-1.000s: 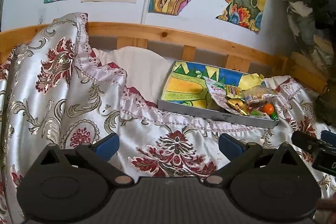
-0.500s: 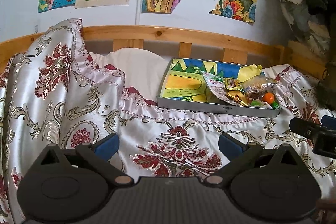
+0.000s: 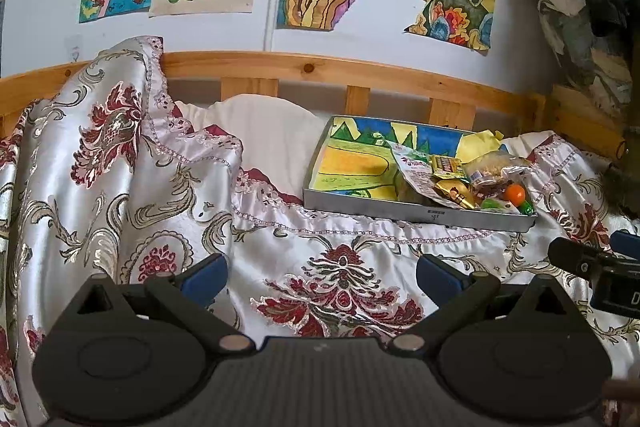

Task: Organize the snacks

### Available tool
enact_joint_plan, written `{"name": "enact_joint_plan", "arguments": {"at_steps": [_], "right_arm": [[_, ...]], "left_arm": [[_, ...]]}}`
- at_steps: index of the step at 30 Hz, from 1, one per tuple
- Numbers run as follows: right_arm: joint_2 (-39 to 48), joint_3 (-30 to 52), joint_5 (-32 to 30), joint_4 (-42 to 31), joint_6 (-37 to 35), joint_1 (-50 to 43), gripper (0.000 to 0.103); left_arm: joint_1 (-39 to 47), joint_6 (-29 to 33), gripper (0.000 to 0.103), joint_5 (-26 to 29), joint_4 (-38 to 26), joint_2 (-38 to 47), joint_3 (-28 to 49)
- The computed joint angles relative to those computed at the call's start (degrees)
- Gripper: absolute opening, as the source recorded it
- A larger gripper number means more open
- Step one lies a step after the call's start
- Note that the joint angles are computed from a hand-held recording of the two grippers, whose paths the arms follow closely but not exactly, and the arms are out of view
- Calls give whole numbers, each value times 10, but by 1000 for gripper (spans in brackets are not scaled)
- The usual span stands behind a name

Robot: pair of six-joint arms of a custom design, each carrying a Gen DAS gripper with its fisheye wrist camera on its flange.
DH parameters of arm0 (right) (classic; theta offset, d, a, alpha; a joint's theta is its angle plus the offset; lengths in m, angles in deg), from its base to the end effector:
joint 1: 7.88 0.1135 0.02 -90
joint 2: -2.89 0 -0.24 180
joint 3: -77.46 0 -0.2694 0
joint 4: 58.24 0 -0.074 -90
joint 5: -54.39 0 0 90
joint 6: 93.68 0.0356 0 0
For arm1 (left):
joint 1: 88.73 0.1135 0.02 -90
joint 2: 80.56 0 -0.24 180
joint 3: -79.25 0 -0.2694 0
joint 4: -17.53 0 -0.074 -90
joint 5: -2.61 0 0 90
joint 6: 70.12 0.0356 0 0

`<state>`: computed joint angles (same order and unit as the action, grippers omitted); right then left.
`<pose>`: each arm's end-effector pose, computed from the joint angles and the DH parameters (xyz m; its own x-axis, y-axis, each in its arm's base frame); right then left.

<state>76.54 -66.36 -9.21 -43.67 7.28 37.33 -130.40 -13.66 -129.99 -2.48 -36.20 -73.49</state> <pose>0.1971 0.1761 0.1387 -0.3351 -0.0959 -0.9373 -0.2887 0.9574 0.0053 0.1548 -0.1055 0.1416 -0.4233 -0.1677 -0.8903 -0.1772 0.9791 -0.1002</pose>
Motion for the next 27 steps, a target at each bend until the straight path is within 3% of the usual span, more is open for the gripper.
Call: {"name": "enact_joint_plan", "arguments": {"at_steps": [27], "right_arm": [[11,4,1,0,1,2,102]], "left_arm": [[1,-11,102,2,-8,-2,-1]]}}
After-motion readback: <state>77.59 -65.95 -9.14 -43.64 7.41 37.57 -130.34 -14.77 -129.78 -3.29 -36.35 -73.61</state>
